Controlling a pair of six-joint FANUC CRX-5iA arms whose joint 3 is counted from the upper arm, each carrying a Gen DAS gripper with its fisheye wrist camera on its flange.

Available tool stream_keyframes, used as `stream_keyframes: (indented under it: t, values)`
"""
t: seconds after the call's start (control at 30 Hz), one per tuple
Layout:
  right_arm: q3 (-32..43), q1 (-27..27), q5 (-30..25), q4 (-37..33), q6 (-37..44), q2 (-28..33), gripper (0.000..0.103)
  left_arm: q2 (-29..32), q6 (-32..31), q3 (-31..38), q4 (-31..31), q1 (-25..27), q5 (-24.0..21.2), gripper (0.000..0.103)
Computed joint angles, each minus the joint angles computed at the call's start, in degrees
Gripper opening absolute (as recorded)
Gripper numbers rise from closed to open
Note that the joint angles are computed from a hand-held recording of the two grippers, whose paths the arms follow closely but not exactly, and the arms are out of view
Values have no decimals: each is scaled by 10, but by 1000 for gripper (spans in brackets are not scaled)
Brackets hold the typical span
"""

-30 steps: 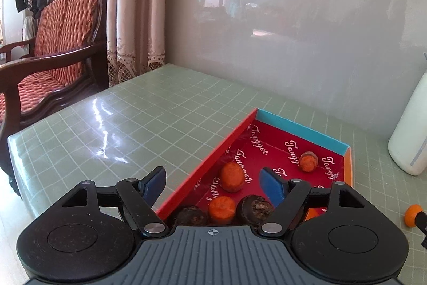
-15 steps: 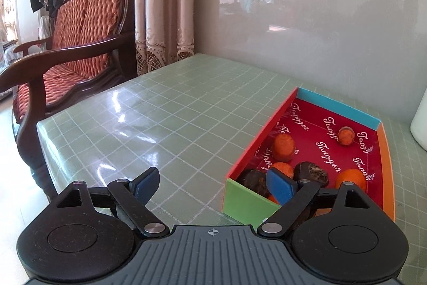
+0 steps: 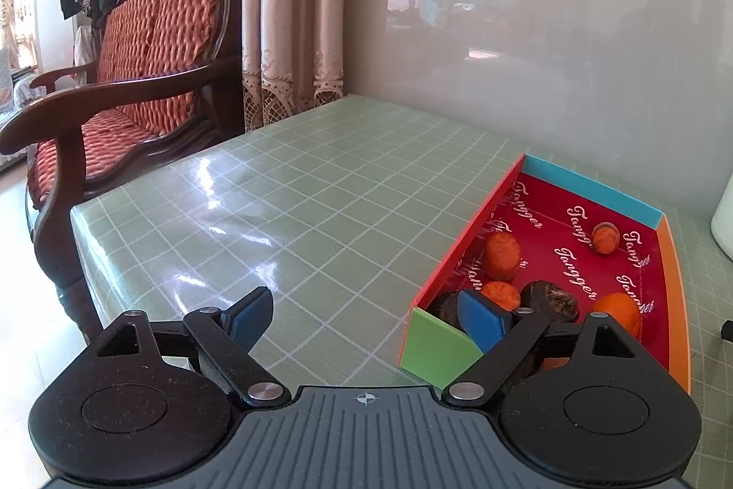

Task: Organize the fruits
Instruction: 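Reach the right tool to the mandarin and grasp it, then carry the mandarin with the right tool into the box and release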

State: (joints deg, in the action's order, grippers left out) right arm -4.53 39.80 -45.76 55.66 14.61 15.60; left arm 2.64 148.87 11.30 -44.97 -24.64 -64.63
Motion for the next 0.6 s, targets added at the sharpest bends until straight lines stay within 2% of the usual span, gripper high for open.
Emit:
stream_keyframes:
  t: [0.07, 0.13, 0.4, 0.47, 0.5, 0.6]
  values:
    - [-7, -4, 8, 5, -10, -4, 75, 0, 2, 0, -3, -1, -1, 87]
    - [-7, -5, 6, 8, -13, -4, 65, 0, 3, 1, -4, -2, -1, 87]
    - [-15, -9, 10, 17, -26, -10, 51, 2, 6, 4, -6, -3, -4, 87]
    - [-20, -10, 14, 20, -32, -14, 44, 2, 8, 4, -7, -3, -4, 87]
    - [-21, -11, 18, 19, -34, -16, 37, 3, 8, 5, -7, -3, -4, 87]
    - [-20, -10, 19, 15, -27, -16, 38, 2, 7, 5, -5, -2, -4, 87]
